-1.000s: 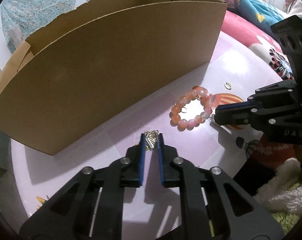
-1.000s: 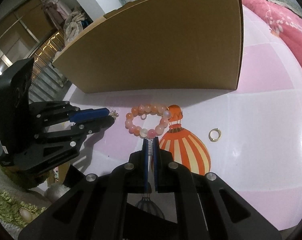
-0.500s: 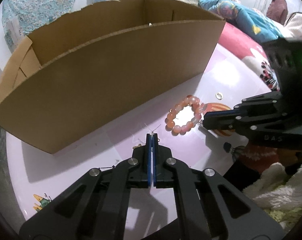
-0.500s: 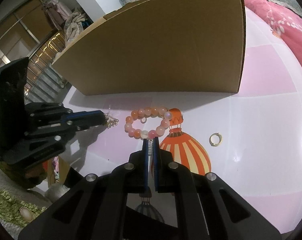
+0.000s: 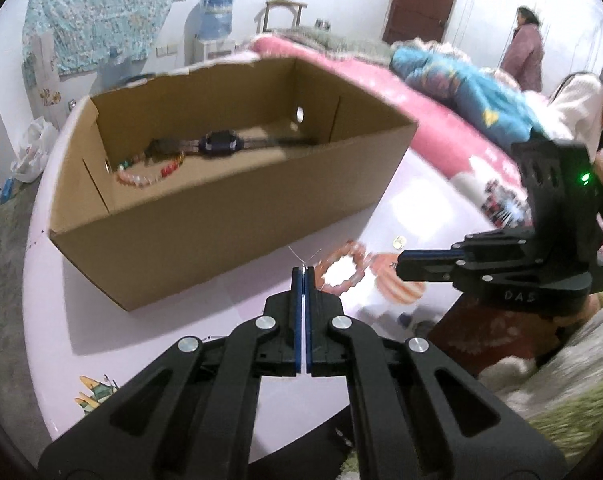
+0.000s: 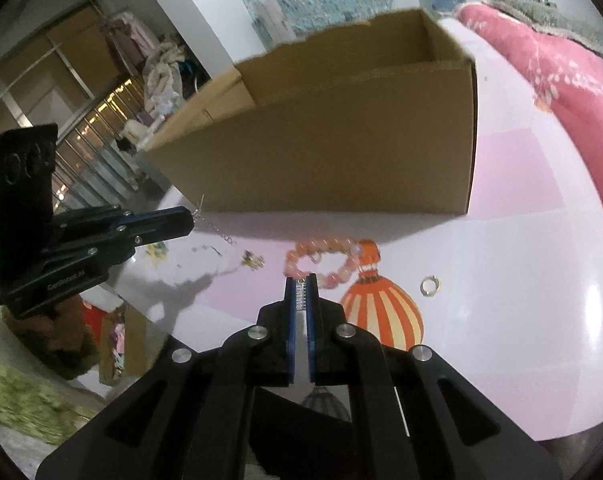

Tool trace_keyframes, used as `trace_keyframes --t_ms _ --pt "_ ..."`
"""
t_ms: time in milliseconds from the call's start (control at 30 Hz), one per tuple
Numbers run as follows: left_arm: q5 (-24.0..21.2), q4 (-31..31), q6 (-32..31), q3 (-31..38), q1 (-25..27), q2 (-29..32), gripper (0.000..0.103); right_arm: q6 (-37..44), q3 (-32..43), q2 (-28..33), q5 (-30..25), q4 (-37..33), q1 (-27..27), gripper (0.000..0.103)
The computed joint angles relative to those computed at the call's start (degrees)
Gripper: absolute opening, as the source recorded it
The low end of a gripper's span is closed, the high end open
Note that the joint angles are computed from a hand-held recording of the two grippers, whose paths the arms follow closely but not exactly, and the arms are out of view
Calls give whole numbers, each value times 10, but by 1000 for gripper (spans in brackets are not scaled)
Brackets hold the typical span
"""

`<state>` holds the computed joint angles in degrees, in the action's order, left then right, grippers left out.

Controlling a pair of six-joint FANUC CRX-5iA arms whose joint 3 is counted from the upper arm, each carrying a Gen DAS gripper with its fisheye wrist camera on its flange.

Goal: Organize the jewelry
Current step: 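Lift the charm with the left tool and carry it over the box, then open the left tool to drop the charm into the box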

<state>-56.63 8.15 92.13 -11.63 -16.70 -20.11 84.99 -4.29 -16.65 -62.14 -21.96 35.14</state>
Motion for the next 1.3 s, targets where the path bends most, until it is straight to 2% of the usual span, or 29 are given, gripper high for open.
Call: trace_keyframes --t_ms 333,500,600,667,800,967,1067,1167,1300 --pt "44 36 -30 6 18 -44 0 40 47 -8 26 -31 -16 5" --pt "65 50 -60 28 39 -46 0 103 109 21 24 -75 -41 5" --pt "70 61 -77 47 55 -31 0 129 166 59 5 -102 -58 5" --pt "62 63 -82 69 66 -11 0 139 211 94 -21 -123 -73 5" --pt "14 82 -80 113 93 47 0 124 319 186 -90 -139 -87 5" --pt "-68 62 -49 165 119 129 0 50 464 320 -209 -121 -73 5" --pt "-100 37 -41 185 125 165 0 10 535 391 -273 -109 -62 5" --pt "-129 13 -37 204 124 191 0 -23 589 448 -327 -105 -55 5" --pt "-156 -10 -44 224 120 209 1 -62 646 499 -373 -118 -57 5"
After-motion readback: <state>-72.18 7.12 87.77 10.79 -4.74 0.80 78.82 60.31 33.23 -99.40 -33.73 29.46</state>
